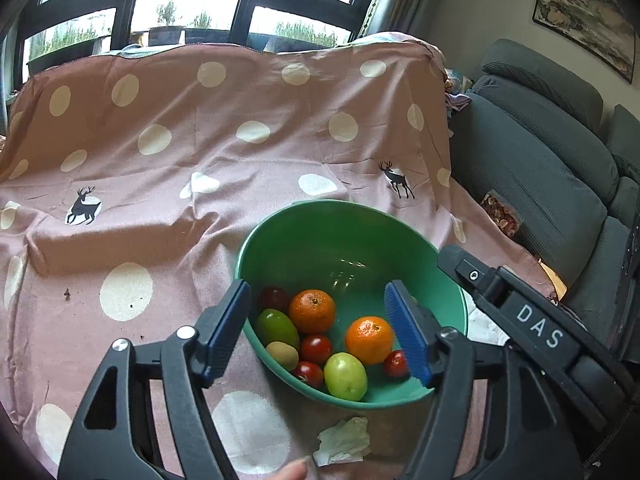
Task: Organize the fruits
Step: 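Open the left tool to drop the tan fruit into the bowl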
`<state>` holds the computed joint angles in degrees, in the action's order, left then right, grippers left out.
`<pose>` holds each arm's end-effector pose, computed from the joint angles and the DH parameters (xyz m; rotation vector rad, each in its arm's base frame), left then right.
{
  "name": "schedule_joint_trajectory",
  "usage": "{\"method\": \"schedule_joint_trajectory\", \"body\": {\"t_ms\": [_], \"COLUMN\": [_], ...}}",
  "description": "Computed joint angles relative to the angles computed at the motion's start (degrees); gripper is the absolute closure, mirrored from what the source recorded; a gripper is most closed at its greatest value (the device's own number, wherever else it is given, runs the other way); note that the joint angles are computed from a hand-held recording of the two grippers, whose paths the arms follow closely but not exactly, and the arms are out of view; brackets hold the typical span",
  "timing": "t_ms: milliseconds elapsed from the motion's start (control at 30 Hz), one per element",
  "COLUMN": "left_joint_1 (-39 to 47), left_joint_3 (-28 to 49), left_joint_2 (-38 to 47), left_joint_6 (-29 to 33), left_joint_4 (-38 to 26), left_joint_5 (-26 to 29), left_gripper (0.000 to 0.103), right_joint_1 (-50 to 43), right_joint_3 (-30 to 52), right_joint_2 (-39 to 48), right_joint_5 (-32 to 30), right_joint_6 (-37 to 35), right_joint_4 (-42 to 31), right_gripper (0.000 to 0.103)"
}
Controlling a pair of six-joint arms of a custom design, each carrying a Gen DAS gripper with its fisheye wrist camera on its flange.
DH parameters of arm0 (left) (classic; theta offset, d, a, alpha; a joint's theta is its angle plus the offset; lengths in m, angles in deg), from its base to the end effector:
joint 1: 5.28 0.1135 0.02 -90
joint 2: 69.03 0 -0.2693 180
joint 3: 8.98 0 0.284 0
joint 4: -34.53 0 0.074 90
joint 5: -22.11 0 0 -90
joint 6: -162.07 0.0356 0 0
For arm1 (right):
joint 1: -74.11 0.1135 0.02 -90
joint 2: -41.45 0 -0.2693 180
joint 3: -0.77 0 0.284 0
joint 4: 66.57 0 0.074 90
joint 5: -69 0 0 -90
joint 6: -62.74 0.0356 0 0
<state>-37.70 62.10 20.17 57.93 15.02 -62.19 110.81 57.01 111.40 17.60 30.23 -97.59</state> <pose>0.3128 -0.2029 0.2276 0.4174 2.2431 -0.5476 0.2345 0.1471 0.2275 0.6915 2.0427 0.1430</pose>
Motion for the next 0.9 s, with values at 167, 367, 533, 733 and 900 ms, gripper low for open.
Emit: {"method": "schedule_joint_trajectory", "body": {"t_ms": [167, 367, 533, 733, 900], "left_joint_1": [-0.09, 0.25, 0.97, 1.73, 1.84], "left_joint_3": [-0.75, -2.75, -3.78, -3.96, -4.6], "left_joint_2": [-3.38, -7.25, -8.81, -9.31, -10.1], "left_joint_6": [1.3, 1.46, 1.51, 0.53, 0.67], "left_joint_4": [-2.58, -3.48, -4.15, -5.03, -5.76], "left_joint_5": [-3.24, -5.17, -3.53, -2.59, -4.74], "left_gripper": [0.016, 0.004, 0.004, 0.004, 0.004], "right_joint_1": [1.65, 3.11, 2.79, 2.38, 2.08], "right_joint_3": [-1.58, -0.76, 0.01, 1.03, 1.16], "right_joint_2": [-3.47, -4.46, -4.3, -3.06, -2.39], "right_joint_5": [2.13, 4.42, 3.39, 2.28, 1.03], "right_joint_6": [-1.77, -2.03, -0.76, 0.6, 0.37], "right_joint_4": [1.85, -0.24, -2.92, -5.75, -5.91], "right_gripper": [0.05, 0.049, 0.049, 0.049, 0.049]}}
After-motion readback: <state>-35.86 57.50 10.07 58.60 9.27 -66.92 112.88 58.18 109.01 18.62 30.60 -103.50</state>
